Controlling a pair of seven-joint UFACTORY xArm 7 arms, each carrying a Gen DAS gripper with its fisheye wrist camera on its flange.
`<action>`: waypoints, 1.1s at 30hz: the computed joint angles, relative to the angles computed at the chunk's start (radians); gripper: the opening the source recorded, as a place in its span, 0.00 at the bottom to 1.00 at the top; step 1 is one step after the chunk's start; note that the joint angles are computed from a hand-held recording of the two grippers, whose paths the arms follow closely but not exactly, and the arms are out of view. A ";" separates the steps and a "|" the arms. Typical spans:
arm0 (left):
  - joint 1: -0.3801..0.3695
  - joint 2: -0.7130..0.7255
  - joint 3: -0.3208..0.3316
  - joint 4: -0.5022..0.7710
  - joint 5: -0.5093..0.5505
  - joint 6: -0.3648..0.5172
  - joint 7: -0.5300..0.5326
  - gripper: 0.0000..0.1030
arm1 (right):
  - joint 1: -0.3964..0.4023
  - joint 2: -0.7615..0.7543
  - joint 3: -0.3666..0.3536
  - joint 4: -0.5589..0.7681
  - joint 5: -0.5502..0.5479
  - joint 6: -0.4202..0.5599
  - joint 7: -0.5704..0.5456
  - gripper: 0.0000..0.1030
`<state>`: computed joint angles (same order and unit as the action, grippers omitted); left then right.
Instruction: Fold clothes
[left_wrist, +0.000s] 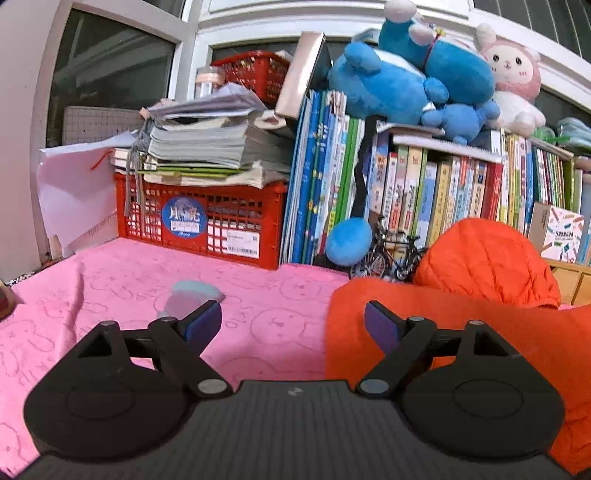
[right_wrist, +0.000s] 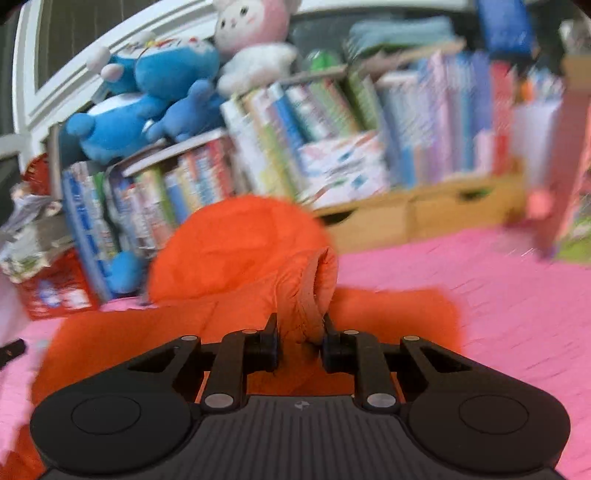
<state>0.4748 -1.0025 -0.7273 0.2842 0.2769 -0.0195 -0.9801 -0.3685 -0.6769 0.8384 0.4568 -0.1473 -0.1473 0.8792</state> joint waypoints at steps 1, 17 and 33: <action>0.005 0.009 -0.008 0.008 0.001 0.001 -0.001 0.83 | -0.004 -0.033 0.003 -0.009 -0.005 0.025 -0.005 0.22; 0.076 0.414 -0.115 0.175 -0.019 -0.123 0.152 0.91 | 0.419 0.409 -0.521 0.071 -0.421 -0.527 0.403 0.84; -0.086 0.530 0.058 0.168 -0.125 -0.080 0.203 0.98 | 0.583 0.656 -0.718 0.349 -0.946 -0.275 0.849 0.54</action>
